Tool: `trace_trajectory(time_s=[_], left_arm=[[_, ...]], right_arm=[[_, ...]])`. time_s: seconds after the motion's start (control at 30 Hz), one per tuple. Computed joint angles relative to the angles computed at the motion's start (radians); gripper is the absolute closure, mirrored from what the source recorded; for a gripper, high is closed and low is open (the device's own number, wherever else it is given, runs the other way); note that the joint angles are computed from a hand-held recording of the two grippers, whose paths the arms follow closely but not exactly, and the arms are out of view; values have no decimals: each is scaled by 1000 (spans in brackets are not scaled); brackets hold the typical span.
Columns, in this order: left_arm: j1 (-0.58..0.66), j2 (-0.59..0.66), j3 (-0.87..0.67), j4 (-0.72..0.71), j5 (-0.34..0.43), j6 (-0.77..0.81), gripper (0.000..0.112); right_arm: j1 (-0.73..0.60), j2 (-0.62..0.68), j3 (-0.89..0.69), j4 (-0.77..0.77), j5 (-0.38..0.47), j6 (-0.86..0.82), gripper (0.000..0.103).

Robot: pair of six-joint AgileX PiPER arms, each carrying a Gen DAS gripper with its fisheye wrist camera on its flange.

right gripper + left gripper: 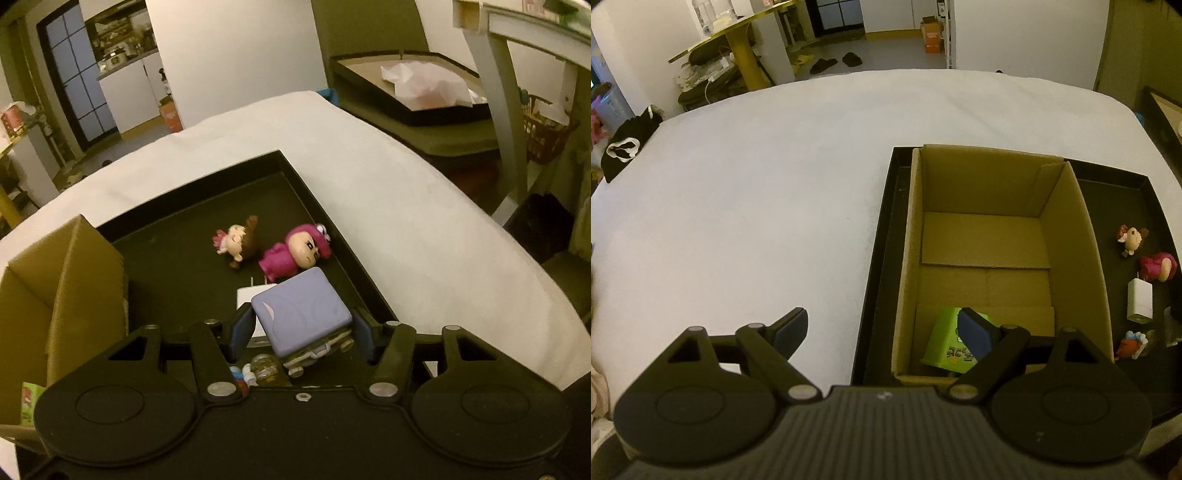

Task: Organize rigid objects
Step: 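Move the right gripper to the lavender square block and grasp it, then lift the lavender block with the right gripper and carry it over the box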

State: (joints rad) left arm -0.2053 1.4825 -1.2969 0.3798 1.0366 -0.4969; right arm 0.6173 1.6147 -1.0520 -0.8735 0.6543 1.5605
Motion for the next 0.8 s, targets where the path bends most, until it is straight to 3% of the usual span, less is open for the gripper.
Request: trace_trajectory(time_s=[0.33,0.8], left_arm=[[28,-30,30,-23,-49,2,25],[99,-55,66,-125,-133,102,29]], right_arm=[[43,-14,-92,57,41,-149,48],[135,61,-269,71,126,-265,48]])
